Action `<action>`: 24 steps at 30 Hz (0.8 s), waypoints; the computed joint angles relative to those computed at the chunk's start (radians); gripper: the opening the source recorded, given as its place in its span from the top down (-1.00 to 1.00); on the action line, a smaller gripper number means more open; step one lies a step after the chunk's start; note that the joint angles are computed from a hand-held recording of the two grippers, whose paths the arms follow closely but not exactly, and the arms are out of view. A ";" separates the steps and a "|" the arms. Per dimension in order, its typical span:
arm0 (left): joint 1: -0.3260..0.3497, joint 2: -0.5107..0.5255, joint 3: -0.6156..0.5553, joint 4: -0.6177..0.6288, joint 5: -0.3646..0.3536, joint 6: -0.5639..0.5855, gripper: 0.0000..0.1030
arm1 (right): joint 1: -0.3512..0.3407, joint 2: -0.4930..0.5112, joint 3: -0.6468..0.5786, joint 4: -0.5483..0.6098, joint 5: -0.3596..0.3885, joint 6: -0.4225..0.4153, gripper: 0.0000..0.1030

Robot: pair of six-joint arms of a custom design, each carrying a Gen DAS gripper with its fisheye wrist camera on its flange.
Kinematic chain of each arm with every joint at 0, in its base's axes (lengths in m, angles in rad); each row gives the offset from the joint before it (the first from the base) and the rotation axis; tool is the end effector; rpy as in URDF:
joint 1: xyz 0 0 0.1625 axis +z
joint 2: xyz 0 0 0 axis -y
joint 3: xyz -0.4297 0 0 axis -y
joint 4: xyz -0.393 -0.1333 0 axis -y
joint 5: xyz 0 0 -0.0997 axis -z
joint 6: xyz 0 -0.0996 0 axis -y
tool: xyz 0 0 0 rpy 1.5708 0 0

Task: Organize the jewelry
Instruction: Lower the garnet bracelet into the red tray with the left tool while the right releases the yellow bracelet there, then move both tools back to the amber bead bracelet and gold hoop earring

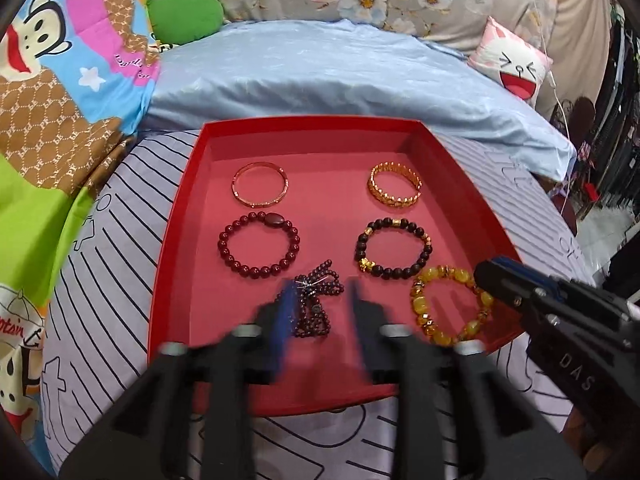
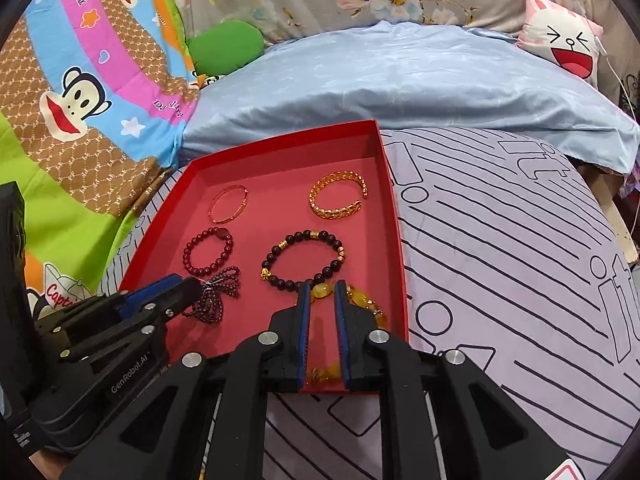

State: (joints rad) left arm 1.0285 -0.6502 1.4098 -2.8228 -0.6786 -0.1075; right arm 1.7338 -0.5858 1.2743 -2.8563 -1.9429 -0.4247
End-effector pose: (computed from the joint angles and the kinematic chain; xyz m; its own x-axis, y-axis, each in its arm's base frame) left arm -0.2036 -0.7464 0.1440 -0.7722 -0.0723 -0.6313 0.3741 0.7513 -0.5436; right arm 0.2250 -0.7698 0.1297 -0.8125 -0.2902 0.5056 -0.5147 0.7644 -0.3883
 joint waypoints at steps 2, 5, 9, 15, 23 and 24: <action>-0.007 -0.009 0.023 -0.051 0.010 0.011 0.04 | -0.001 -0.011 0.017 -0.010 0.010 0.003 0.67; -0.009 -0.032 0.053 -0.071 0.008 -0.013 0.01 | 0.001 -0.026 0.041 -0.036 0.013 -0.004 0.56; -0.011 -0.073 0.112 -0.097 0.016 -0.053 0.01 | 0.001 -0.058 0.089 -0.055 0.034 -0.006 0.52; -0.024 -0.126 0.199 -0.136 0.032 -0.090 0.01 | 0.007 -0.094 0.159 -0.096 0.036 -0.022 0.50; -0.055 -0.169 0.288 -0.175 0.054 -0.113 0.00 | 0.010 -0.144 0.257 -0.136 0.029 -0.032 0.50; -0.058 -0.173 0.298 -0.179 0.053 -0.116 0.00 | 0.010 -0.149 0.266 -0.140 0.028 -0.034 0.50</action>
